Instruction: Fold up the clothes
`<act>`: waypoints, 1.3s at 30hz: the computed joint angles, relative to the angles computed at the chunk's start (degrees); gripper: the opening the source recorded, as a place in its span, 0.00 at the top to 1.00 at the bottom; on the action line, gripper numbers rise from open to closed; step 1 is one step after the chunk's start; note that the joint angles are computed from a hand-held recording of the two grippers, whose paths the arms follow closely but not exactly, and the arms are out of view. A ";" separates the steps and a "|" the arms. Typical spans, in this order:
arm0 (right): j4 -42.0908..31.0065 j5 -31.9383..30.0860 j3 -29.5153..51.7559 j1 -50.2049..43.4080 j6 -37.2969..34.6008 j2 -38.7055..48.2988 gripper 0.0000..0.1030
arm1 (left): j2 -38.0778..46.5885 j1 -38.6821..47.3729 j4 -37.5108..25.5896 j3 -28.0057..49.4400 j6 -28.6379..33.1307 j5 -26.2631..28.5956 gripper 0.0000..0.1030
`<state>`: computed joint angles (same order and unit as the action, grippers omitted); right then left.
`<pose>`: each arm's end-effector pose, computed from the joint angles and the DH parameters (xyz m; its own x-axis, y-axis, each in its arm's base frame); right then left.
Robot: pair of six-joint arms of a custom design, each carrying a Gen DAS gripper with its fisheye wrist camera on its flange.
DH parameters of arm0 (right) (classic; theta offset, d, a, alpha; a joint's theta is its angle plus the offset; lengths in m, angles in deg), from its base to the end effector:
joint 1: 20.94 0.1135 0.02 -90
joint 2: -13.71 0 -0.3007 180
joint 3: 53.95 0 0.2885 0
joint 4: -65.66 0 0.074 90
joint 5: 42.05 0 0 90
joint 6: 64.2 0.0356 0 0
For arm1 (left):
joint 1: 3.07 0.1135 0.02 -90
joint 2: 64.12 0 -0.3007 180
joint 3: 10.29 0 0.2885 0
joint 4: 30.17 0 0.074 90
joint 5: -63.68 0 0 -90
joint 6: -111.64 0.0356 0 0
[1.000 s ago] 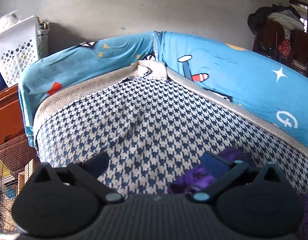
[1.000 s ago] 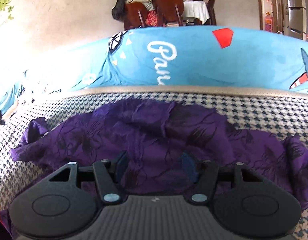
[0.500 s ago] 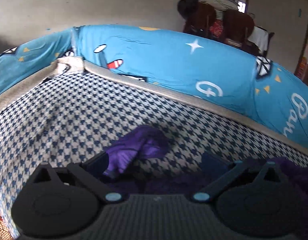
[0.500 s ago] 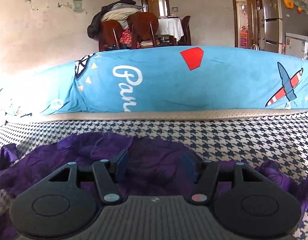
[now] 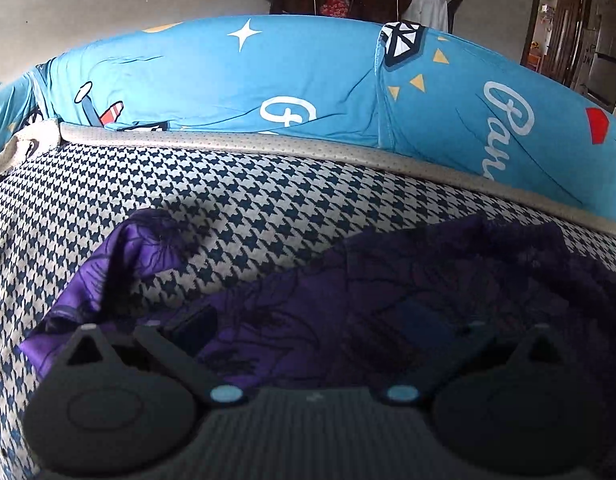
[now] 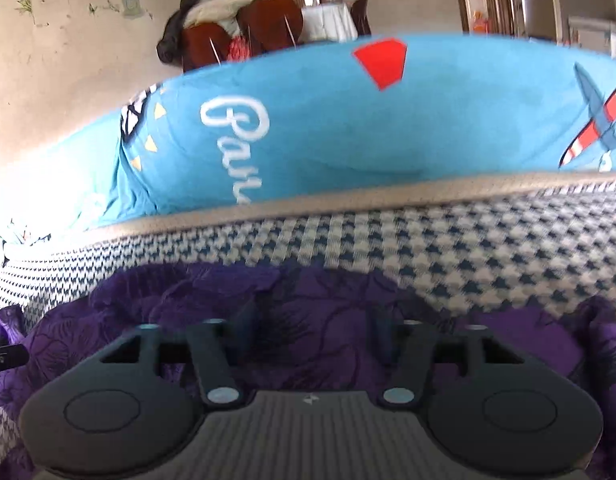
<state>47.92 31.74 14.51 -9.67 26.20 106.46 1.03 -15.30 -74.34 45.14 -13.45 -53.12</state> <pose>0.3685 0.0836 0.2227 -0.6593 -0.1246 -0.7415 -0.3864 0.9021 0.1921 0.2383 -0.0352 0.2522 -0.6055 -0.3938 -0.6916 -0.5117 0.8582 -0.0407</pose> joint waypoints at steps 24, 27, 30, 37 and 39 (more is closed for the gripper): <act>-20.76 -16.43 -21.79 -8.23 -15.63 -38.83 0.94 | -2.42 -2.67 2.92 -1.14 -0.35 -5.34 0.00; -23.88 -12.30 -24.35 -5.36 -18.12 -41.91 0.94 | -1.82 -4.48 5.45 -1.62 1.20 -5.18 0.00; -23.73 -9.21 -25.10 -3.06 -18.97 -42.31 0.93 | 1.37 -4.44 6.55 -1.35 2.30 -0.42 0.00; -24.13 -21.08 -22.97 -10.13 -20.28 -45.08 0.88 | 7.91 -5.79 4.19 -1.18 1.48 -0.98 0.00; -21.70 -22.94 -22.43 -10.47 -19.01 -45.10 0.87 | 7.38 -5.62 3.88 -1.59 1.52 -0.36 0.00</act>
<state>26.21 8.80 -7.92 -20.14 7.19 61.36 8.41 -20.92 -70.46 43.55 -11.93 -53.48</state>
